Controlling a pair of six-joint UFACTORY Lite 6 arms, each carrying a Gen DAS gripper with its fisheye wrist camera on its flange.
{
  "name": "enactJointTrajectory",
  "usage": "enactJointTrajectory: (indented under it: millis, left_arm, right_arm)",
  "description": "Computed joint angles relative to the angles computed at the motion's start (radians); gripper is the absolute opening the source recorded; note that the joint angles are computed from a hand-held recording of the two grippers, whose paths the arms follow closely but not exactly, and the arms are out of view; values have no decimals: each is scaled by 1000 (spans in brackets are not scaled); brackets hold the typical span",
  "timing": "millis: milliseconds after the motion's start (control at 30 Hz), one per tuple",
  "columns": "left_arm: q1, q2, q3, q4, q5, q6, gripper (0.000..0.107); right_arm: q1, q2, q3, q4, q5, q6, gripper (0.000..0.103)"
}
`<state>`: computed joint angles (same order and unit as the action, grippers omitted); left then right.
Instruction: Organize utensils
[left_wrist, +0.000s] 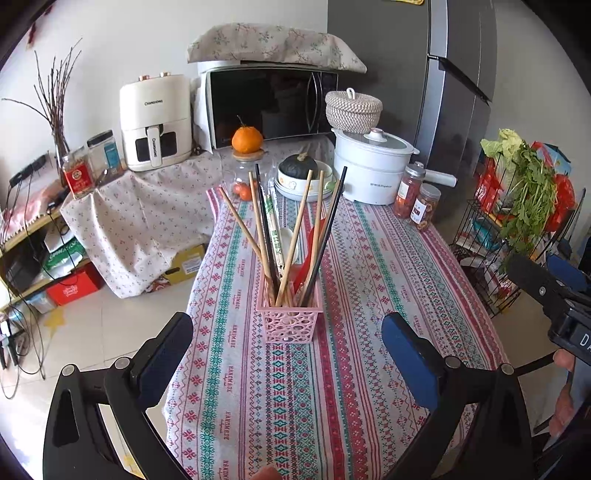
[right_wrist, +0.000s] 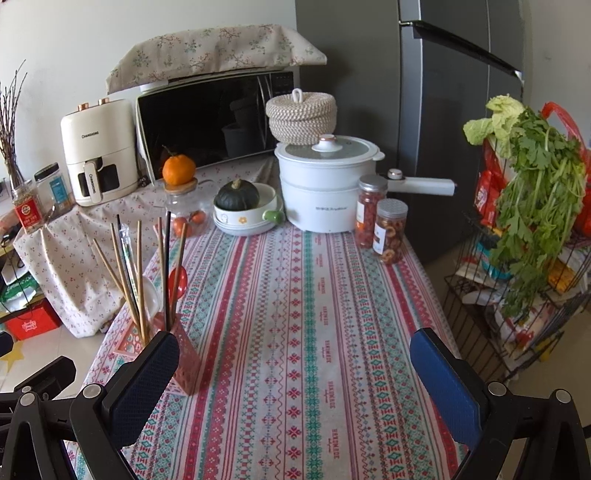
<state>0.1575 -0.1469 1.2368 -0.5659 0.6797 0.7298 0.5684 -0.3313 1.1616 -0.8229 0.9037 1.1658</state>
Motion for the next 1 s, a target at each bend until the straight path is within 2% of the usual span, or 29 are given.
enactJointTrajectory:
  millis: [267,1000]
  left_arm:
    - [2,-30,-28,-4,-9,2,103]
    - [-10,-27,-33,12,-26,-18,103]
  right_arm:
    - [65,-49,-41,-34,86,57,103]
    - [62,3,-20,-18,58,50,103]
